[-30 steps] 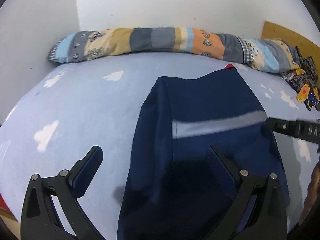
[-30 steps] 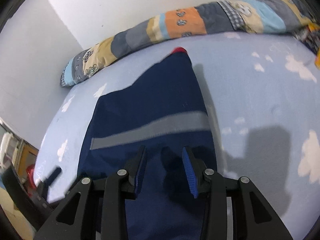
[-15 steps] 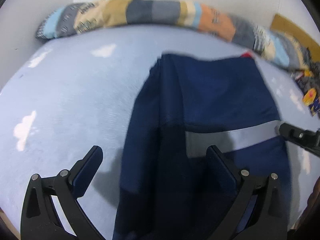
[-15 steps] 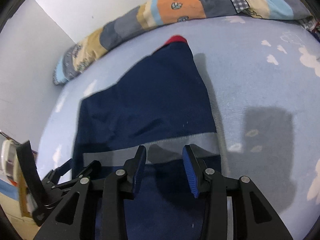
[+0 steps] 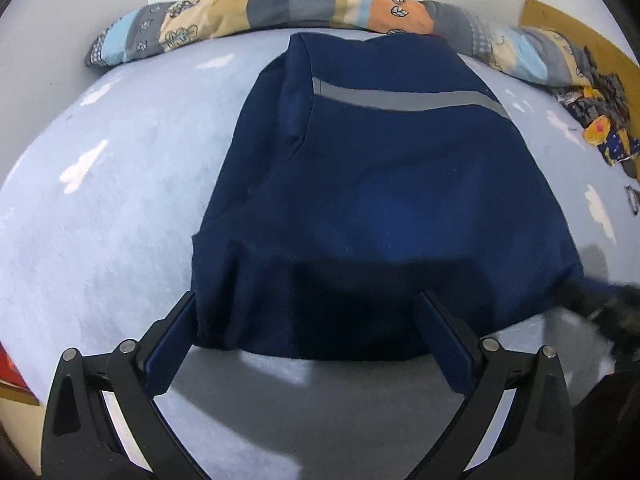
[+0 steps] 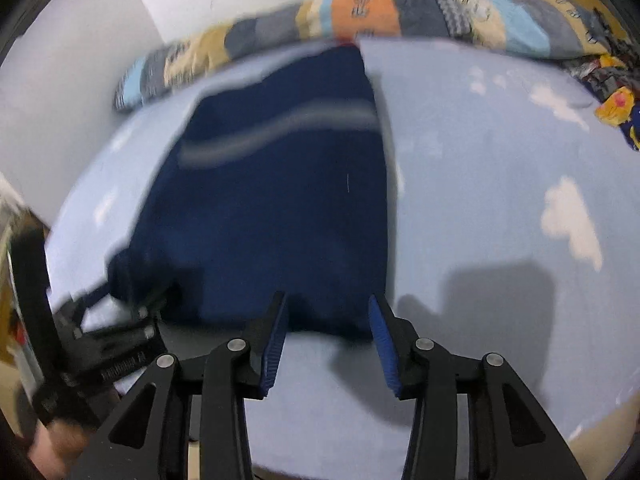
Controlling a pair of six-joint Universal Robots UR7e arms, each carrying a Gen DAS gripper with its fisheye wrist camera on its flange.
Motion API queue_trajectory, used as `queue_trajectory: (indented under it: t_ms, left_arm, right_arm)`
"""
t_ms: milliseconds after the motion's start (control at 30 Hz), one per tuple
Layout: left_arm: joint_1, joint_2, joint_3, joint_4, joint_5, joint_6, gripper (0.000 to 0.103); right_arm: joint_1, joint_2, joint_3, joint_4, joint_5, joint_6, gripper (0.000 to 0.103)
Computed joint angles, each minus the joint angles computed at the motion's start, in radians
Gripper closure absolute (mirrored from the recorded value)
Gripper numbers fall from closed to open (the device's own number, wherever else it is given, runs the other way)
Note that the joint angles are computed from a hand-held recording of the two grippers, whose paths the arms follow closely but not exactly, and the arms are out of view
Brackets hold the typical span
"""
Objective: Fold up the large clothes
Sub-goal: 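Open both grippers and lift them away from the folded shirt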
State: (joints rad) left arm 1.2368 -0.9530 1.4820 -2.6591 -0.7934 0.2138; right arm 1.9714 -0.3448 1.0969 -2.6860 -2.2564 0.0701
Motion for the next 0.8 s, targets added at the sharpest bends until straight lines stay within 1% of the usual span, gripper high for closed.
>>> queue_trajectory:
  t_ms: [33, 67, 100, 133, 200, 233, 300, 333, 400, 433, 467, 533, 567, 633, 700, 800]
  left_arm:
    - [0.001, -0.008, -0.001, 0.022, -0.004, -0.02, 0.0]
    - [-0.005, -0.025, 0.016, 0.017, -0.002, -0.024, 0.0]
    - [-0.013, -0.044, 0.043, -0.022, -0.001, -0.013, 0.0]
    - [-0.021, -0.071, 0.079, -0.068, -0.023, -0.001, 0.0]
    - [-0.041, -0.132, 0.166, -0.163, -0.065, 0.023, 0.0]
    - [-0.052, -0.155, 0.198, -0.203, -0.071, 0.045, 0.0]
    - [-0.088, -0.209, 0.282, -0.318, -0.061, 0.118, 0.0]
    - [-0.102, -0.233, 0.314, -0.356, -0.062, 0.152, 0.0]
    - [-0.132, -0.292, 0.385, -0.429, -0.064, 0.209, 0.0]
    - [-0.148, -0.325, 0.423, -0.472, -0.073, 0.23, 0.0]
    - [-0.159, -0.352, 0.448, -0.49, -0.081, 0.232, 0.0]
    - [-0.186, -0.396, 0.493, -0.515, -0.078, 0.22, 0.0]
    - [-0.194, -0.409, 0.499, -0.51, -0.072, 0.219, 0.0]
    - [-0.22, -0.434, 0.532, -0.53, -0.051, 0.221, 0.0]
    - [-0.239, -0.453, 0.563, -0.559, -0.043, 0.252, 0.0]
    - [-0.251, -0.457, 0.593, -0.593, -0.029, 0.324, 0.0]
  right_arm:
    - [-0.008, 0.004, -0.006, 0.038, 0.006, 0.014, 0.06]
    - [-0.013, 0.001, 0.0, 0.043, 0.014, 0.024, 0.06]
    - [-0.013, -0.01, 0.017, 0.031, 0.023, 0.031, 0.061]
    - [-0.011, -0.021, 0.034, 0.015, 0.027, 0.034, 0.061]
    - [0.005, -0.058, 0.103, -0.09, 0.032, 0.023, 0.058]
    - [0.011, -0.074, 0.137, -0.139, 0.041, 0.019, 0.058]
    - [0.026, -0.112, 0.209, -0.244, 0.047, 0.014, 0.057]
    - [0.04, -0.127, 0.245, -0.301, 0.036, -0.005, 0.056]
    - [0.065, -0.137, 0.286, -0.374, 0.007, -0.056, 0.056]
    - [0.082, -0.138, 0.302, -0.419, -0.018, -0.087, 0.05]
    - [0.1, -0.141, 0.327, -0.476, -0.038, -0.123, 0.037]
    - [0.126, -0.145, 0.369, -0.587, -0.059, -0.184, 0.024]
    - [0.143, -0.142, 0.391, -0.657, -0.081, -0.218, 0.021]
    - [0.171, -0.141, 0.433, -0.758, -0.119, -0.265, 0.017]
    - [0.189, -0.14, 0.454, -0.803, -0.157, -0.293, 0.014]
    - [0.228, -0.11, 0.429, -0.875, -0.261, -0.36, 0.006]
